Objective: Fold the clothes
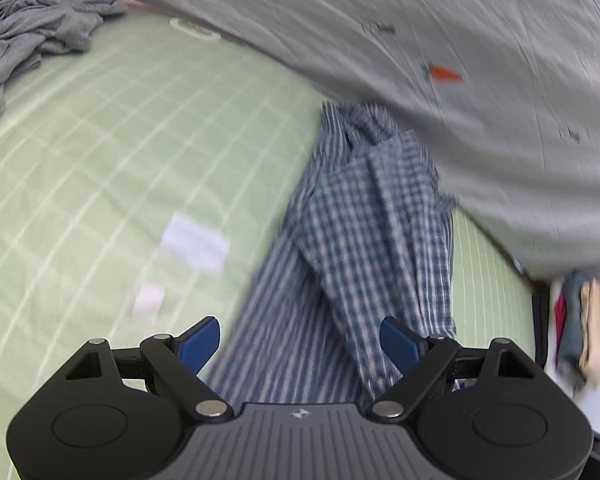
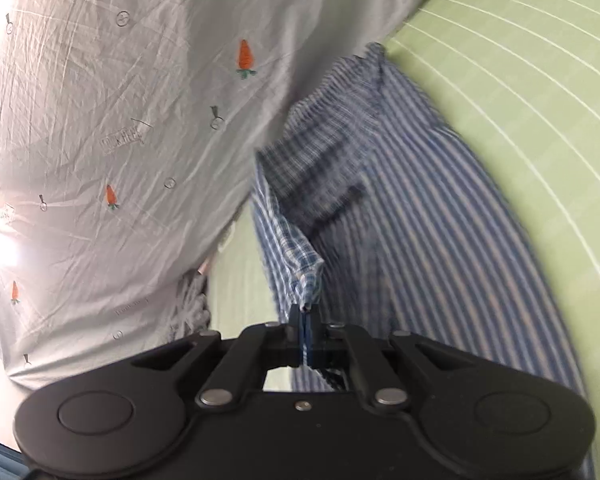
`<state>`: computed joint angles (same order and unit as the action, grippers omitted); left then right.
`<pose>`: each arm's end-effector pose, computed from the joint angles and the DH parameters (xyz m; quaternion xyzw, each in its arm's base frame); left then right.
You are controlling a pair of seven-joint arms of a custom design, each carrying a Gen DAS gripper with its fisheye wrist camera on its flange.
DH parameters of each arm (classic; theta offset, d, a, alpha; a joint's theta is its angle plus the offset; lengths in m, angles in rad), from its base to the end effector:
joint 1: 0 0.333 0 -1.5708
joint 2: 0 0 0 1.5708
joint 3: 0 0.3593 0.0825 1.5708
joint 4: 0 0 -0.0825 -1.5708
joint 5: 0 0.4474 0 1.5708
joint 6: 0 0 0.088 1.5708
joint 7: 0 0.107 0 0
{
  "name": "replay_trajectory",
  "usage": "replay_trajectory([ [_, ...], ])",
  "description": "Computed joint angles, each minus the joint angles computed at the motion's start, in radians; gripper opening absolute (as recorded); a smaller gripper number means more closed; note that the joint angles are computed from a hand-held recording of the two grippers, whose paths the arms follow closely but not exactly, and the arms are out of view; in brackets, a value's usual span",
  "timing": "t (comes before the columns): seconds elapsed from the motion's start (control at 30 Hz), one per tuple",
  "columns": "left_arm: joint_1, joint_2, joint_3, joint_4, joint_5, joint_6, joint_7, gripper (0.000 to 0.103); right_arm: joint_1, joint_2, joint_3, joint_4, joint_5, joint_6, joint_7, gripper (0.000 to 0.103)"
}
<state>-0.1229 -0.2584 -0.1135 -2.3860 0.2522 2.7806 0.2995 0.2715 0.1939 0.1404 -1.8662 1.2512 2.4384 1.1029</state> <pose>0.5274 -0.1414 0.5011 -0.8788 0.3451 -0.3127 0.1038 0.6480 0.2793 0.4678 -0.6173 0.6156 0.2126 0.4414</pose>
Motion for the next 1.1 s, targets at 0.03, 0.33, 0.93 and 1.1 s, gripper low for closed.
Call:
replay_trajectory([
  [0.03, -0.011, -0.009, 0.0, -0.01, -0.011, -0.005, 0.011, 0.087, -0.006, -0.022, -0.005, -0.031, 0.002, -0.003, 0.005, 0.001],
  [0.33, -0.073, -0.074, -0.002, -0.063, -0.068, -0.059, 0.054, 0.087, 0.002, -0.169, -0.046, -0.215, -0.011, 0.028, 0.074, 0.001],
  [0.93, -0.119, -0.082, 0.006, -0.09, -0.15, -0.125, 0.107, 0.087, 0.02, -0.232, -0.073, -0.324, -0.159, 0.087, 0.16, 0.001],
  [1.1, -0.116, -0.07, 0.005, -0.081, -0.161, -0.146, 0.12, 0.087, 0.019, -0.218, -0.071, -0.317, -0.213, 0.088, 0.193, 0.001],
])
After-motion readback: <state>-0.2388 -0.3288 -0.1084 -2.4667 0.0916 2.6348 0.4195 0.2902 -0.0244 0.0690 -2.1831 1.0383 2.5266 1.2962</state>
